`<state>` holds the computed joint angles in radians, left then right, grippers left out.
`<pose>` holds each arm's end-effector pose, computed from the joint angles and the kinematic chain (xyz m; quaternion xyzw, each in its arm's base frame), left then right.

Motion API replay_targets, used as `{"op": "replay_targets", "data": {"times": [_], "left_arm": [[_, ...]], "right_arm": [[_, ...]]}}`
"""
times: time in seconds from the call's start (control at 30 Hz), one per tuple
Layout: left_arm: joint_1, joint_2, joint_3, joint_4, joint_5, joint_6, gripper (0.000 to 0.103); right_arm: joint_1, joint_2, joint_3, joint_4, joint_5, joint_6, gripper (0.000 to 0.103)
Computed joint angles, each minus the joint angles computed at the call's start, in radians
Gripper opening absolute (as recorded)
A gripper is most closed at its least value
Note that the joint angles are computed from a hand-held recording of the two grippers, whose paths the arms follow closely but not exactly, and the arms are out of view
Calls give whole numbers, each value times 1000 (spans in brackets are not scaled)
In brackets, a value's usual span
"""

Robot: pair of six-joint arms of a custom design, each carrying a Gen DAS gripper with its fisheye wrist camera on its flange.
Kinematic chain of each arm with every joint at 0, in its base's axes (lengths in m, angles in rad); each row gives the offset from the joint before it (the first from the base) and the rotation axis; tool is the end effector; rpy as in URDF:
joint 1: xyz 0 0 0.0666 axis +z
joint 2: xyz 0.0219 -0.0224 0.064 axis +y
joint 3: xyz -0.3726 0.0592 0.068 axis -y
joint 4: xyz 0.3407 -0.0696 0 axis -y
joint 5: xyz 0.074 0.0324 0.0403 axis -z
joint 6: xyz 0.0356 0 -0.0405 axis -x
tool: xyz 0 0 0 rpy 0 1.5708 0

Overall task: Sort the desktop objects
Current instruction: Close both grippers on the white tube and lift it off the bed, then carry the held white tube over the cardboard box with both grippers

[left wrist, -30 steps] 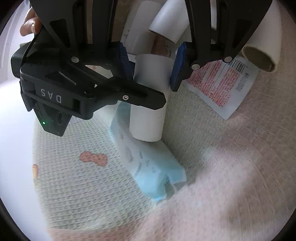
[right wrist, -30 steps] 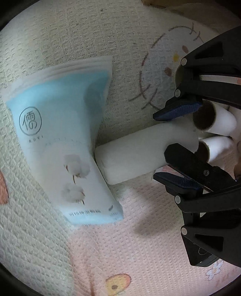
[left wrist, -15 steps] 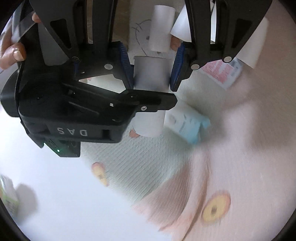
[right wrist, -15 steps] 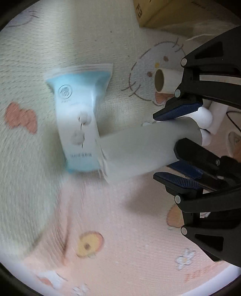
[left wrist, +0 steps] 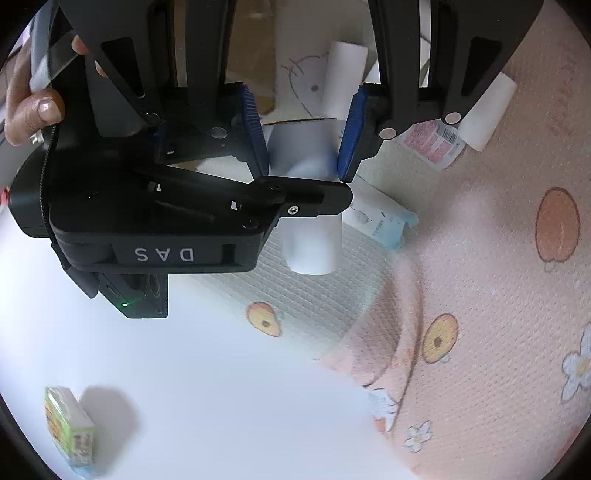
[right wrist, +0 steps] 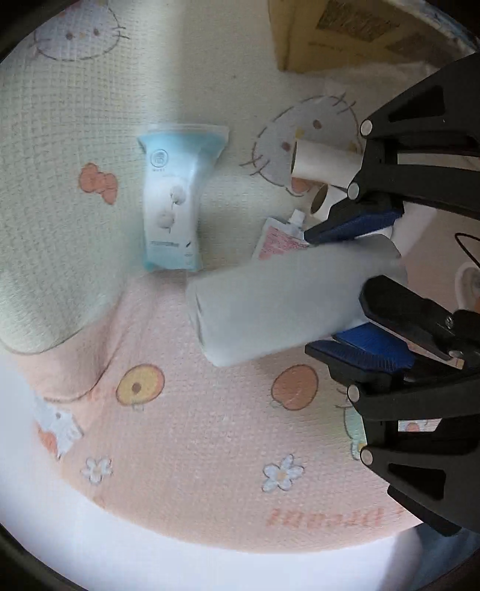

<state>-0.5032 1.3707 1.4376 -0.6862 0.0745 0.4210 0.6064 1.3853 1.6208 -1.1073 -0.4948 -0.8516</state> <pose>0.3870 -0.2165 0.4683 0.0535 0.8869 -0.2337 0.3949 0.3348 0.2523 0.5081 0.0282 0.9144 0.3928 0.0944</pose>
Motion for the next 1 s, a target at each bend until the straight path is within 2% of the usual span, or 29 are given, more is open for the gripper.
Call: {"op": "replay_targets", "data": {"times": [0.07,0.27,0.4,0.6,0.77,0.9,1.0], "left_arm": [[-24,22,17,-1,-14,5,43],[-82,-1,17,22,-67,5,43],[-123,-6,40,25,-114,-5,43],[-175,-5,60,24,-135,-14,43],[-211,18,92,-1,-139,-40,43],[-270,38,131,-52,-168,-69,43],[-300,59,158,-75,-176,-91,43]], "right_arm": [[-1,-29,-44,39,-15,-6,47],[3,-104,-86,63,28,22,47],[-14,-166,-116,90,14,22,47],[-25,-249,-140,75,51,47,47],[-83,-318,-211,112,-28,6,47],[-136,-369,-257,106,-39,13,47],[-208,-416,-316,128,-109,-6,47]]}}
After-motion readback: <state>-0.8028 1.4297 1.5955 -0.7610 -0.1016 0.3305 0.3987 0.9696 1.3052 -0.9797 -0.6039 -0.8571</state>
